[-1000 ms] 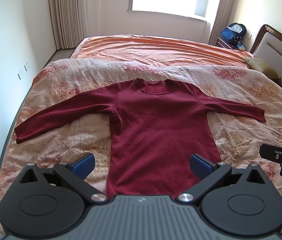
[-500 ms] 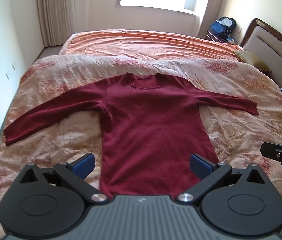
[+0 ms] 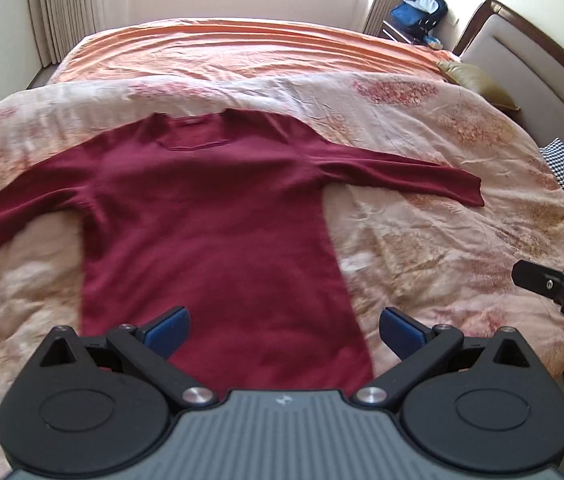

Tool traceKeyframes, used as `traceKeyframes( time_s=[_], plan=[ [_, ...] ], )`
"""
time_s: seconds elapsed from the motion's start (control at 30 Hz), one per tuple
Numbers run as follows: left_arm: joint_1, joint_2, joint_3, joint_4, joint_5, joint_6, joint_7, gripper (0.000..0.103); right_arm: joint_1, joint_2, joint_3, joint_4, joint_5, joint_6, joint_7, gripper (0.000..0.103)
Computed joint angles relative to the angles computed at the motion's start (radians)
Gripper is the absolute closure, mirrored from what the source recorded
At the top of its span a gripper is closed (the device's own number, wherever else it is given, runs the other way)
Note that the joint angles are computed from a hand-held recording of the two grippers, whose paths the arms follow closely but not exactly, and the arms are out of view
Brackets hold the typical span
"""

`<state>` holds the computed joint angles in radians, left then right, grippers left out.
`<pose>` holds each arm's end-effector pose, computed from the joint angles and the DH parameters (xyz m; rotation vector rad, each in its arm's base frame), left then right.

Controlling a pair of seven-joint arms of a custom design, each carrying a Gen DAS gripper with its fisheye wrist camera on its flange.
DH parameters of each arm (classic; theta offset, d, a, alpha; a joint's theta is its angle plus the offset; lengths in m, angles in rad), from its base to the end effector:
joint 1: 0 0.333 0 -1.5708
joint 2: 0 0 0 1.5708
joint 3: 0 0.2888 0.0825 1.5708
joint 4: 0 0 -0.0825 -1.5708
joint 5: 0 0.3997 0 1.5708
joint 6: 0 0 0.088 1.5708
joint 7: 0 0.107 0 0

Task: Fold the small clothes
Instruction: 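Reach the right tool to the sweater's sleeve cuff and grasp it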

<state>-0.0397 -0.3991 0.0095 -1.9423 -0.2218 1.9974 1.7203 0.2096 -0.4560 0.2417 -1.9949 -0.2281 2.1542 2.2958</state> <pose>0.4864 -0.0272 0.6687 -1.8904 2.1629 -0.6852 0.4266 0.2248 0.6818 -1.6239 1.9810 -0.5887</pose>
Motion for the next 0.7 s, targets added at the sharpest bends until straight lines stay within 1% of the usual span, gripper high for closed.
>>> traceKeyframes(
  time_s=[0.1, 0.13, 0.2, 0.3, 0.4, 0.47, 0.53, 0.6, 0.7],
  plan=[
    [-0.019, 0.069, -0.065, 0.011, 0.042, 0.082, -0.068, 0.000, 0.012, -0.002, -0.153, -0.098, 0.182, 0.139, -0.127, 0.000],
    [-0.027, 0.096, -0.084, 0.018, 0.060, 0.108, -0.090, 0.000, 0.006, 0.009, -0.192, -0.121, 0.240, 0.177, -0.171, 0.000],
    [-0.041, 0.158, -0.117, 0.048, 0.099, 0.143, -0.146, 0.000, -0.032, 0.062, -0.238, -0.126, 0.289, 0.213, -0.239, 0.000],
    [-0.061, 0.252, -0.149, 0.111, 0.150, 0.166, -0.219, 0.000, -0.104, 0.162, -0.264, -0.107, 0.279, 0.293, -0.339, 0.001],
    [-0.079, 0.321, -0.168, 0.157, 0.185, 0.195, -0.252, 0.000, -0.150, 0.282, -0.304, -0.065, 0.335, 0.397, -0.456, 0.001],
    [-0.089, 0.369, -0.179, 0.195, 0.215, 0.192, -0.266, 0.000, -0.174, 0.366, -0.330, -0.033, 0.414, 0.471, -0.537, 0.001],
    [-0.097, 0.411, -0.186, 0.226, 0.229, 0.195, -0.263, 0.000, -0.200, 0.452, -0.343, 0.007, 0.489, 0.537, -0.601, 0.003],
    [-0.104, 0.448, -0.193, 0.255, 0.245, 0.198, -0.260, 0.000, -0.229, 0.533, -0.348, 0.060, 0.547, 0.570, -0.636, 0.005],
    [-0.113, 0.510, -0.201, 0.308, 0.264, 0.203, -0.261, 0.000, -0.290, 0.636, -0.326, 0.137, 0.726, 0.589, -0.758, 0.010]
  ],
)
